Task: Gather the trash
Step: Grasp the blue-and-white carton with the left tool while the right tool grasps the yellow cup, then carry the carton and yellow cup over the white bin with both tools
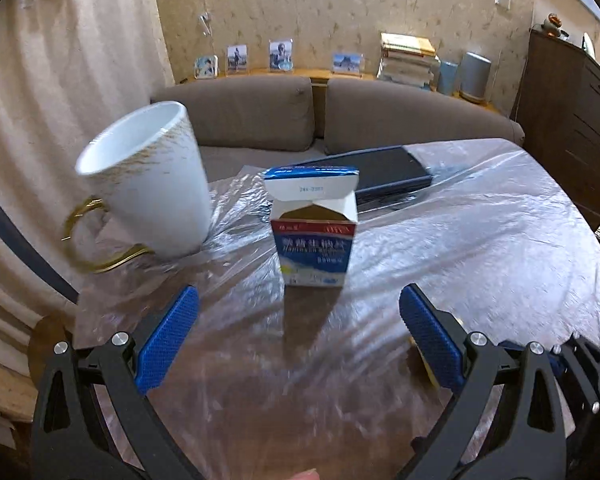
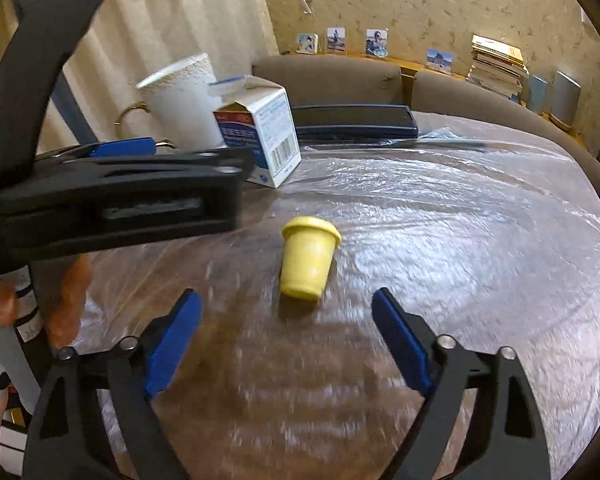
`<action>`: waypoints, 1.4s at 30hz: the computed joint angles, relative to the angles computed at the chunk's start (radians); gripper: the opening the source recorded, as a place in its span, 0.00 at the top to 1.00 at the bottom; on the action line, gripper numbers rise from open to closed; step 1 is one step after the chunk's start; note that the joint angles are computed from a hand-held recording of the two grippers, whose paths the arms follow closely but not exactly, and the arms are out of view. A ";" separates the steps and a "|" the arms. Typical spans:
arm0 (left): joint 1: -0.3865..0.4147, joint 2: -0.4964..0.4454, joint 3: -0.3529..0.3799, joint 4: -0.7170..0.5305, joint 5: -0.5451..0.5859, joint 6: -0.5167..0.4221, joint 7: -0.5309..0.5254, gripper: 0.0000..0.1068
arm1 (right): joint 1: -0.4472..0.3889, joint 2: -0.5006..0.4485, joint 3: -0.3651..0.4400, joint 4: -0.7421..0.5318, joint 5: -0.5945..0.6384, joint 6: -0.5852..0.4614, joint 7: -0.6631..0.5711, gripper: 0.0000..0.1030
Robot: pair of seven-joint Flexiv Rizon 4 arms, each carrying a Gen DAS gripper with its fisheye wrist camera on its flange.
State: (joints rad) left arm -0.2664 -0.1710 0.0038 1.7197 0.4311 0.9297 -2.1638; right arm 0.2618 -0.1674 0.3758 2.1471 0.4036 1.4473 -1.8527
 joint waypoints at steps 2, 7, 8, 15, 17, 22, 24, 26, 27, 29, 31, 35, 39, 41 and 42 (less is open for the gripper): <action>0.013 -0.024 0.000 -0.008 -0.018 0.026 0.018 0.06 | 0.027 -0.017 -0.030 -0.002 -0.046 0.011 0.058 0.31; 0.022 -0.076 0.012 -0.035 -0.062 0.049 0.055 0.16 | 0.040 -0.049 -0.046 -0.004 -0.135 0.041 0.146 0.42; 0.026 -0.085 0.011 -0.037 -0.079 0.055 0.071 0.20 | 0.056 -0.054 -0.064 0.003 -0.170 0.053 0.183 0.46; 0.037 -0.118 0.014 -0.028 -0.181 0.076 0.138 0.41 | 0.007 -0.086 -0.029 -0.012 -0.250 0.053 0.241 0.69; 0.022 -0.124 0.029 -0.034 -0.163 0.075 0.130 0.48 | -0.029 -0.095 0.007 -0.025 -0.230 0.051 0.216 0.71; -0.007 -0.129 0.051 -0.061 -0.091 0.055 0.114 0.56 | -0.120 -0.096 0.096 -0.055 -0.134 0.022 0.116 0.71; -0.010 -0.123 0.054 -0.057 -0.084 0.062 0.099 0.56 | -0.141 -0.085 0.112 -0.060 -0.086 0.013 0.074 0.71; -0.011 -0.115 0.055 -0.050 -0.080 0.075 0.083 0.56 | -0.172 -0.079 0.134 -0.082 -0.019 -0.017 0.012 0.71; -0.011 -0.107 0.053 -0.042 -0.081 0.082 0.081 0.56 | -0.186 -0.075 0.144 -0.095 0.020 -0.038 -0.024 0.71; -0.018 -0.093 0.053 -0.032 -0.067 0.085 0.066 0.56 | -0.221 -0.075 0.157 -0.132 0.101 -0.092 -0.100 0.71; -0.025 -0.083 0.051 -0.026 -0.049 0.087 0.050 0.56 | -0.237 -0.064 0.154 -0.147 0.158 -0.135 -0.155 0.71; -0.040 -0.062 0.044 -0.013 -0.012 0.076 0.007 0.56 | -0.259 -0.039 0.132 -0.171 0.263 -0.225 -0.249 0.71; -0.042 -0.032 0.026 0.016 -0.013 0.082 -0.013 0.56 | -0.247 -0.012 0.092 -0.171 0.318 -0.269 -0.306 0.71; -0.043 -0.016 0.020 0.032 -0.007 0.086 -0.030 0.56 | -0.235 -0.004 0.068 -0.172 0.338 -0.286 -0.326 0.71; -0.044 -0.007 0.017 0.040 -0.005 0.089 -0.037 0.56 | -0.229 0.003 0.055 -0.168 0.345 -0.292 -0.334 0.71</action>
State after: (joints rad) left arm -0.3101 -0.1783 0.0204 1.7597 0.4261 1.0182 -2.2010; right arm 0.0328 -0.1644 0.4307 1.9788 0.7485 1.1558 -2.1865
